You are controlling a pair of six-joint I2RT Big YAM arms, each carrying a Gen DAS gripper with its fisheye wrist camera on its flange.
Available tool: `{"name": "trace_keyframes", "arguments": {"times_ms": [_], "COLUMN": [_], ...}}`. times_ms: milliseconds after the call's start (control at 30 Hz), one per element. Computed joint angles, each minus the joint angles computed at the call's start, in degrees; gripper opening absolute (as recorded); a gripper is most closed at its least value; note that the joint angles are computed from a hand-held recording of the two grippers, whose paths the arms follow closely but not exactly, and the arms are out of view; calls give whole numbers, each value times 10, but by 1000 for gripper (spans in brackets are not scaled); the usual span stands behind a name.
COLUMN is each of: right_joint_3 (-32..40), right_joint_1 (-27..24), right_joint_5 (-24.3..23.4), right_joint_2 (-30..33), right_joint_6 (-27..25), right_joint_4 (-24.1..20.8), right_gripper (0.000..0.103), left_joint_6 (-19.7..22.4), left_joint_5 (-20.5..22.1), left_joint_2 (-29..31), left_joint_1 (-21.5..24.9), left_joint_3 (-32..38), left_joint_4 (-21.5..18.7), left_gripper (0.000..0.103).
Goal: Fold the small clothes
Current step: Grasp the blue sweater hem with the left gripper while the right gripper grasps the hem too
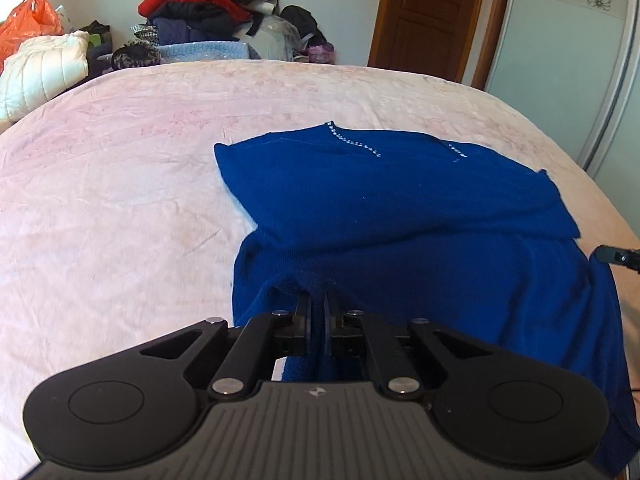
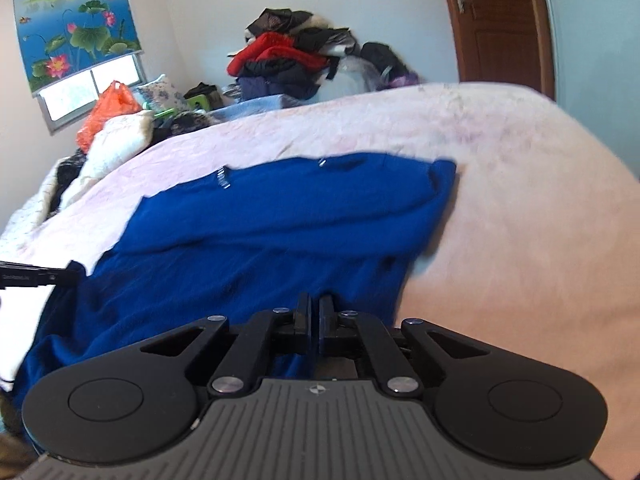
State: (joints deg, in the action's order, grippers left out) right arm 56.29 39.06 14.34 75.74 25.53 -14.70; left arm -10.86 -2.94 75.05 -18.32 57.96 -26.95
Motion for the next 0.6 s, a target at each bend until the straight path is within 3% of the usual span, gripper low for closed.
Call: {"name": "trace_keyframes", "arguments": {"times_ms": [133,167,200,233,267,300,367,500,600], "right_joint_3": [30,28,20,8,-8,-24,-54,-110,-124], "right_joint_1": [-25,-30,-36,-41,-43,-42,-37,-34,-11], "right_joint_5": [10,0,-15,-31,-47,-54,-79,-187,-217], "right_joint_2": [33,32,25,16,2,-12,-41,-78,-78], "right_joint_6": [-1,22,46,64,79,90,104,153,141], "right_joint_4": [-5,-4,0,6,13,16,14,37,63], "right_gripper": [4,18,20,36,61,68,68,67,67], "left_joint_6": [-3,-3,0,4,11,15,17,10,1], "left_joint_5": [-27,-26,-29,-32,-33,-30,-14,49,99], "left_joint_2": [40,40,34,25,15,7,-12,-47,-72], "left_joint_1": [-6,-7,-8,-8,-8,-5,2,30,52], "left_joint_3": [29,29,22,13,3,-3,-17,-45,-71], "left_joint_4": [-18,-21,-16,-9,-8,-10,-18,-36,-42], "left_gripper": [6,7,7,7,8,8,10,21,46]}}
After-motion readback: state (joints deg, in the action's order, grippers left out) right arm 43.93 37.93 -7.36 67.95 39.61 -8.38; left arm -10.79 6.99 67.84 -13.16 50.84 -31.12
